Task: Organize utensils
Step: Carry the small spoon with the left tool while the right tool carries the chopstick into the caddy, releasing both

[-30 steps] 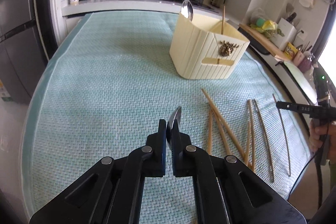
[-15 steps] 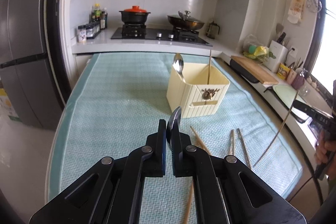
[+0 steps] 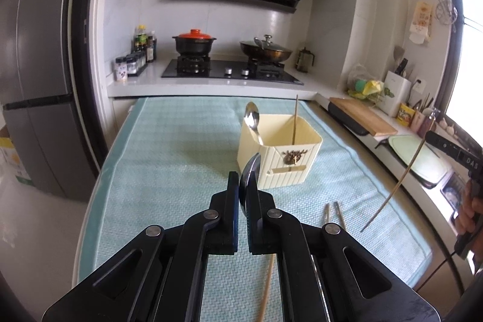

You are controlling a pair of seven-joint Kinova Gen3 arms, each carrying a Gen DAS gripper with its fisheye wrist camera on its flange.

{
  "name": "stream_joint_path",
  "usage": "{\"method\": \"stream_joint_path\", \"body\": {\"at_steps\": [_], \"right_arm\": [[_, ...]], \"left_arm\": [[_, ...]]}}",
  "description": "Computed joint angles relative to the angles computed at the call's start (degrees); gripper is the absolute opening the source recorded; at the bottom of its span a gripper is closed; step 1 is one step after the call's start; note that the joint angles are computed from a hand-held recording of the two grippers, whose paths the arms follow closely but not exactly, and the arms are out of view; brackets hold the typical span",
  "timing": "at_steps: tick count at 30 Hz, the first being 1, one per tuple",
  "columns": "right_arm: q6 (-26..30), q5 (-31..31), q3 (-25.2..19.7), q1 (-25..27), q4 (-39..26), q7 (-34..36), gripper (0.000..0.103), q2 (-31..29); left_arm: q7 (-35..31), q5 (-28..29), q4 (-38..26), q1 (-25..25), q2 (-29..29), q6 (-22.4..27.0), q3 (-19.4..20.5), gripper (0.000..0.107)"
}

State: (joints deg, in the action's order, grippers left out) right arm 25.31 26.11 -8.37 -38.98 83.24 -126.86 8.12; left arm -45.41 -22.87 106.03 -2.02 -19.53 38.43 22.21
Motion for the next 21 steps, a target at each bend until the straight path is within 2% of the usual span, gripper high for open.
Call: {"method": "stream_joint_path", "body": {"at_steps": [6,13,21], "right_arm": [[-0.8,-2.7,-0.7,0.9,0.0,2.4,0.006,-0.3],[-1.2,-1.4,-0.3,0.0,-1.7,2.5,0.006,0.1],[0.0,-3.3,0.0,-0.3,-9.9,8.3,0.006,3.4]], "left_arm": [[-0.3,0.0,-0.4,-0.4,-0.6,-0.1,0.2,0.002],[0.7,-1.9,-2.5,-3.2,-0.4,-1.3,1.8,0.002],[3.9,-10.2,-10.1,-6.0,5.3,-1.9,5.8,0.002]]}}
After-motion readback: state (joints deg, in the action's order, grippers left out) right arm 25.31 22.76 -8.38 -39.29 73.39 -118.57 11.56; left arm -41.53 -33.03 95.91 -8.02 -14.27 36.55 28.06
